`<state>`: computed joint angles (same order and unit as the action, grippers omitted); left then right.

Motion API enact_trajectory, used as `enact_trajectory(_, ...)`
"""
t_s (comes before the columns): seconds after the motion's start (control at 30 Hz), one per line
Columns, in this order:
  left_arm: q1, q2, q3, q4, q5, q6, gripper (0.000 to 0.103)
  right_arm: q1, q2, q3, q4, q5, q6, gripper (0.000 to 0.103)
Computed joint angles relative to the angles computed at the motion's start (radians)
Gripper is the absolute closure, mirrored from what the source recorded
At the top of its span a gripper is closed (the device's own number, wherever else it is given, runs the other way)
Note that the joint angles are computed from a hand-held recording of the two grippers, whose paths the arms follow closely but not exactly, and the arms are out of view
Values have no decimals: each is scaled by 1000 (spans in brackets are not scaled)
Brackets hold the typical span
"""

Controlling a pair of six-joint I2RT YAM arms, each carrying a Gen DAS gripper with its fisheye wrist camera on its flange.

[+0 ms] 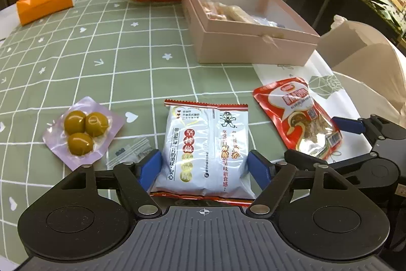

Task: Organize snacks
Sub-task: 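Lift the red jerky pouch with the right gripper while the left lifts the white snack packet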

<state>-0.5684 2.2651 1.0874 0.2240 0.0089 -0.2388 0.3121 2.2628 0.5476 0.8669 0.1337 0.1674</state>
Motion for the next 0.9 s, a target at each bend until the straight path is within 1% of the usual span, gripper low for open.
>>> enact_trajectory(0.07,-3,3,-8,20,-7,-11,23,0,-9,2,-22,-4,-1,0)
enact_trajectory(0.13,-7,8,-2,26,-16,-11,22,-11,-23,10,-58,-27,-27,0)
enact_trajectory(0.17,-8,16,7,27,-20,-13,22,-21,-32,19,-85,-50,-53,0)
enact_trajectory(0.23,-10,32,29,22,-20,-15,21,-45,-60,52,-176,-92,-103,0)
enact_trajectory(0.27,-11,34,33,21,-17,-22,23,-53,-72,58,-198,-99,-100,2)
enact_trajectory(0.37,-21,17,3,48,-34,-41,26,-78,-92,48,-168,-111,-50,3)
enact_trajectory(0.47,-26,-21,-56,71,-22,-60,28,-87,-73,125,-257,-126,-43,3)
enact_trajectory(0.5,-29,-38,-82,81,-14,-67,28,-85,-52,165,-297,-130,-43,1)
enact_trajectory(0.57,-37,-65,-123,90,-12,-80,28,-54,-14,202,-291,-73,-50,0)
enact_trajectory(0.6,-41,-78,-143,96,-12,-91,28,-42,3,213,-275,-61,-55,0)
enact_trajectory(0.67,-43,-95,-170,106,-3,-111,28,-31,7,233,-295,-54,-49,1)
enact_trajectory(0.73,-46,-109,-187,107,1,-128,28,-27,-13,235,-325,-64,-60,12)
enact_trajectory(0.77,-47,-113,-191,106,3,-133,28,-25,-29,229,-340,-75,-78,22)
enact_trajectory(0.8,-49,-118,-195,104,8,-136,28,-20,-48,223,-363,-77,-90,25)
enact_trajectory(0.83,-50,-122,-196,102,15,-138,28,-21,-61,218,-381,-84,-94,26)
enact_trajectory(0.87,-52,-124,-196,100,21,-138,28,-22,-75,206,-384,-90,-96,30)
enact_trajectory(0.9,-53,-125,-194,98,29,-135,28,-24,-93,185,-377,-93,-95,37)
